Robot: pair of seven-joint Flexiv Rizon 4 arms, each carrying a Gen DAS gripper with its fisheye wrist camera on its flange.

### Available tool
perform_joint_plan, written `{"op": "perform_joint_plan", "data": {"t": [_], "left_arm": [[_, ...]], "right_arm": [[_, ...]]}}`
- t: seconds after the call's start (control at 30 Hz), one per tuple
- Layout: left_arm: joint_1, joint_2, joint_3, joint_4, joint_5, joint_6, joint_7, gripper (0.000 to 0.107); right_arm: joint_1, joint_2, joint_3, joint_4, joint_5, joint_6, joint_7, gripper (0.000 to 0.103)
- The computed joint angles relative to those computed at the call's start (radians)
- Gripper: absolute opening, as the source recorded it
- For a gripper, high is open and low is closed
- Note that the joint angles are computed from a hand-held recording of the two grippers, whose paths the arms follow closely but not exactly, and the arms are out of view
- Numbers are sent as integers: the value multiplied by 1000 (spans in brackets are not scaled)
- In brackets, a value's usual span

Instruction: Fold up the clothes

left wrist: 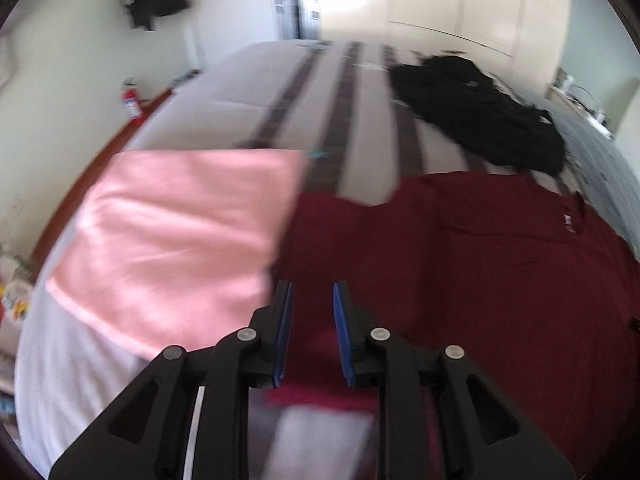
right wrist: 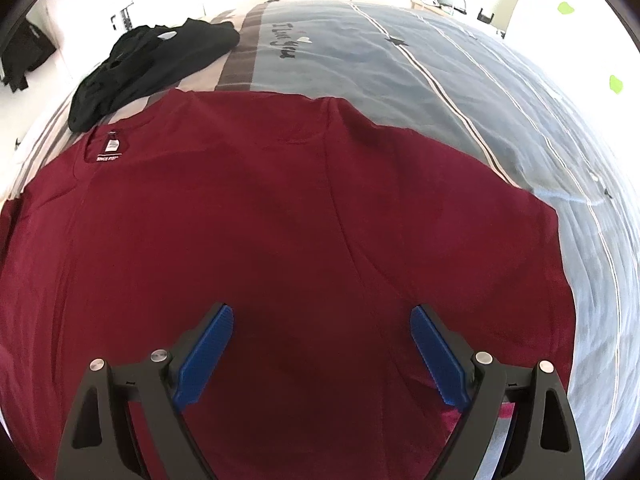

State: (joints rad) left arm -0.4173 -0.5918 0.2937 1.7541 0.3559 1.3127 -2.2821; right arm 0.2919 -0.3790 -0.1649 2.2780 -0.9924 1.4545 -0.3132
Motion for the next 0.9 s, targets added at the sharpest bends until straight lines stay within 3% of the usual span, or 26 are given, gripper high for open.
{"op": "perform_joint_plan", "data": {"t": [0.23,0.33,0.43,0.57,0.63,0.77,0.9], "left_arm": [[135,-148,-194,-174,-185,-29,232,21],[130,-197,-210,-236,-231,-44,304,21],[86,-251,-157,-324,-241,-158,335,22],[-22,-269,15,-375,-147,-248,171,22],[-35,-259,47,-372,-112,-295,98,22],[-58,-219,83,-344,-21,-332,-7,22],[-7,-95,0,-181,9,-164,-57,25]], "right_arm": [[4,-24,-4,-27,17,2,-5,88],[13,-29,-23,-25,10,17,2,88],[22,-37,-45,-21,7,41,11,88],[55,-39,-102,-8,-22,74,37,88],[66,-39,-123,-3,-35,85,50,88],[71,-36,-132,2,-31,86,50,88],[60,-9,-112,20,-14,63,43,88]]}}
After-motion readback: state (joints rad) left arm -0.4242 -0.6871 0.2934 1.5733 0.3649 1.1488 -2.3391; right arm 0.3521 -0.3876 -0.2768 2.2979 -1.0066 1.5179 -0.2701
